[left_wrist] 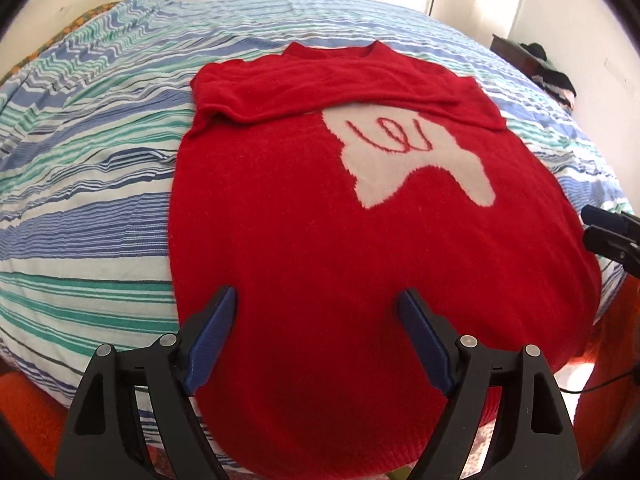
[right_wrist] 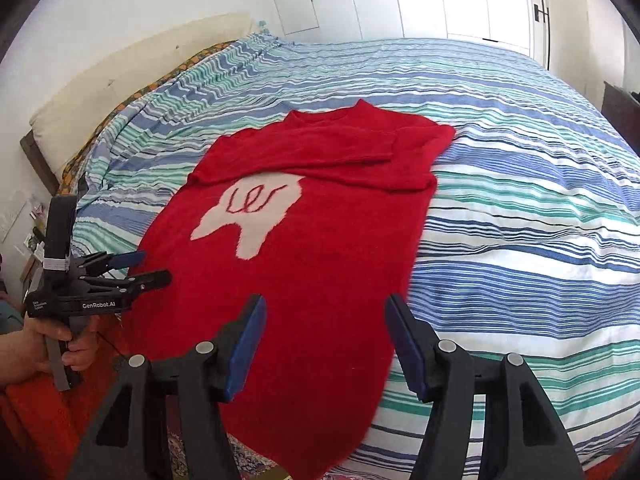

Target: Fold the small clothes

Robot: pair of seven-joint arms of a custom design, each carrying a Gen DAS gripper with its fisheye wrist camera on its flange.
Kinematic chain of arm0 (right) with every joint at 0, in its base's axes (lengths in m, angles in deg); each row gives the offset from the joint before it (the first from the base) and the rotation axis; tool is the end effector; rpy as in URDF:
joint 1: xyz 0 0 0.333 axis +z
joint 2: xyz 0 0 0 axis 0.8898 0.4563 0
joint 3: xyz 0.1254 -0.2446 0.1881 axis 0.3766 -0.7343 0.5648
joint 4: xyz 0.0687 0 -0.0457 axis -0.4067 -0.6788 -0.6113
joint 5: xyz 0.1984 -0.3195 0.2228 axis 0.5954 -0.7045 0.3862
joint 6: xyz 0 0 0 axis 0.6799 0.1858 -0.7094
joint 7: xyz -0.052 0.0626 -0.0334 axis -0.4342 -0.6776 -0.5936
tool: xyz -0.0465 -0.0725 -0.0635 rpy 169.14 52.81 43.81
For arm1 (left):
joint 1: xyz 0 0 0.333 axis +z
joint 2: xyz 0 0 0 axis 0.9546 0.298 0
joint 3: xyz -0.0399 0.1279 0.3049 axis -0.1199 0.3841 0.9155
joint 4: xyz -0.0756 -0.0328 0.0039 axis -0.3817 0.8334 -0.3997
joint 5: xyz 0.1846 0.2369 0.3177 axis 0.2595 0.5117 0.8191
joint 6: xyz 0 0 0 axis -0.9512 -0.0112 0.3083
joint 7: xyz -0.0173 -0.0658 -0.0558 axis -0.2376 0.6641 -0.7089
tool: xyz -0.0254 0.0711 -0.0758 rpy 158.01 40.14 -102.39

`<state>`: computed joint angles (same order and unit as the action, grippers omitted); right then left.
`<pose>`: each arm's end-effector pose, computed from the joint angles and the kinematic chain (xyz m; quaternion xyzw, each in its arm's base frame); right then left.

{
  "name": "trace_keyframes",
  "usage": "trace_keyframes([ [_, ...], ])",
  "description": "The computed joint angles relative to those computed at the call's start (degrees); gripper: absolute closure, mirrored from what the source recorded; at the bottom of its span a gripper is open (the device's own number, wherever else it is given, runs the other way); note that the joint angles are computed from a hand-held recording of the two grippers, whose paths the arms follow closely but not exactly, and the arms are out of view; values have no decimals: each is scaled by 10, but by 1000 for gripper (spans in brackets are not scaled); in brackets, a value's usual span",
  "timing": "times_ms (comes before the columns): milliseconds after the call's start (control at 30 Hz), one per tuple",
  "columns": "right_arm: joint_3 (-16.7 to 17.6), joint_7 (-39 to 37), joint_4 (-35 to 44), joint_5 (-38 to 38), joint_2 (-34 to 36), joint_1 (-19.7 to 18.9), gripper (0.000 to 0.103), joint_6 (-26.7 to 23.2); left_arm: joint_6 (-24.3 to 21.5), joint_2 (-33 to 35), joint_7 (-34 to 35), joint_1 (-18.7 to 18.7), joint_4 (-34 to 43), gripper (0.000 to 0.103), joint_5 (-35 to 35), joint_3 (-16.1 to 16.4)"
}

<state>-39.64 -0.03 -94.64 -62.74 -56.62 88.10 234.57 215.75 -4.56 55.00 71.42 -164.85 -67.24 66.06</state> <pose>0.5378 0.3498 0.5608 -0.8411 0.4187 -0.0468 0.3391 0.4488 -0.1617 0.5166 -0.7464 0.6028 -0.1953 0.2035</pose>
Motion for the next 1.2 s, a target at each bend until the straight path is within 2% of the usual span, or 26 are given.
trace_keyframes([
  [100, 7, 65, 14, -103, 35, 6, 40, -69, 1, 3, 8, -6, -5, 11, -12, 8],
  [133, 10, 65, 5, -115, 32, 6, 40, -56, 2, 2, 7, -6, -7, 9, -15, 9],
  [200, 11, 58, 5, -110, 30, 5, 36, -55, 3, -1, 6, -6, -10, 8, -21, 10],
  [400, 11, 45, -14, -88, 19, 2, 35, -39, -4, 7, 15, -5, -8, 1, -8, 1],
  [1200, 11, 67, -19, -108, 16, 9, 29, -31, -23, 6, 29, -14, -4, 0, -14, 8],
])
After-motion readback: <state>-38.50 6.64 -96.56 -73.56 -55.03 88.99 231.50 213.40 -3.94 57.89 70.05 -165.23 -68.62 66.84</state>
